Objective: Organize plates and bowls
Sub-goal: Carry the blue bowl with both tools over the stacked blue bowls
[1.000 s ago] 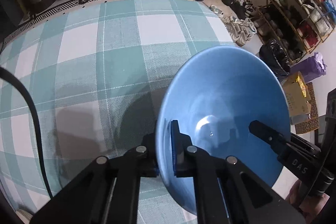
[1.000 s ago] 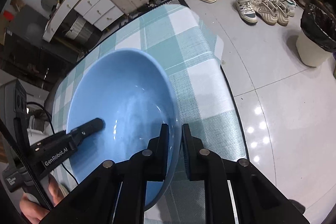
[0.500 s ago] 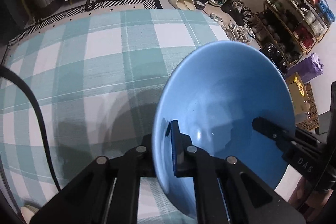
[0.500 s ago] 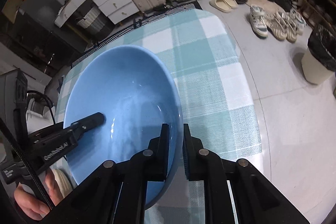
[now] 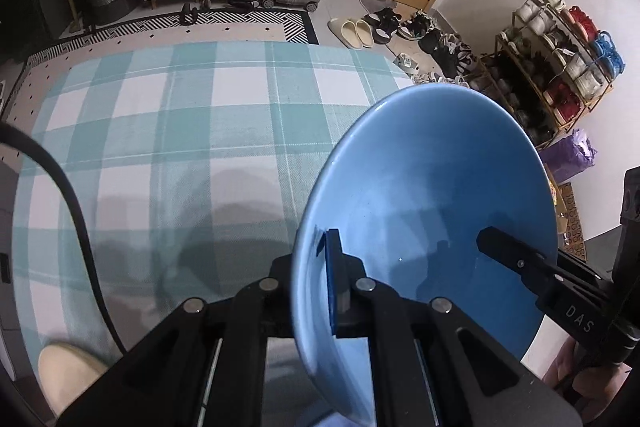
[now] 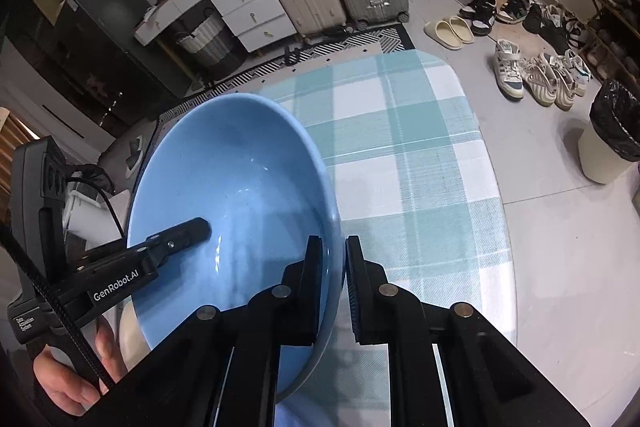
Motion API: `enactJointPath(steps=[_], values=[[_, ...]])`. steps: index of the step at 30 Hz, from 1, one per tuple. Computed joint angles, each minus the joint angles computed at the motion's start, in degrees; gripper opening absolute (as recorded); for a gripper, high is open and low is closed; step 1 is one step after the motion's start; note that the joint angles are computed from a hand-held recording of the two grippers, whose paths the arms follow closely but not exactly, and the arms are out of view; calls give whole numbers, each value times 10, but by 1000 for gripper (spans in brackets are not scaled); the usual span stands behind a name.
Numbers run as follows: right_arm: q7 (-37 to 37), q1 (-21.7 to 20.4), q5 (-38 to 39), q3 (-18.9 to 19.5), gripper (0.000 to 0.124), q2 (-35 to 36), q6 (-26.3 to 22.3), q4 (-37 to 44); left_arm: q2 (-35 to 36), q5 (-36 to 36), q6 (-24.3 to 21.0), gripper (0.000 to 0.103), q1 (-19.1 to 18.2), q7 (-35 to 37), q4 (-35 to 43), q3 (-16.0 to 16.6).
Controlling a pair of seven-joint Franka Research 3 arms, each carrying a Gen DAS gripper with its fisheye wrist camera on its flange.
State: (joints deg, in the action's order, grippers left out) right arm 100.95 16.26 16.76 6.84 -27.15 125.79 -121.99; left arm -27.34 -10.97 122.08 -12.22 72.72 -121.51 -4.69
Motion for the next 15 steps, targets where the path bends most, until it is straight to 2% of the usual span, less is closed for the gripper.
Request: enactJointPath(steps=[15], values=[[49, 15, 6, 27, 11, -122, -91, -13, -117, 16, -85, 5, -18, -29, -25, -4]])
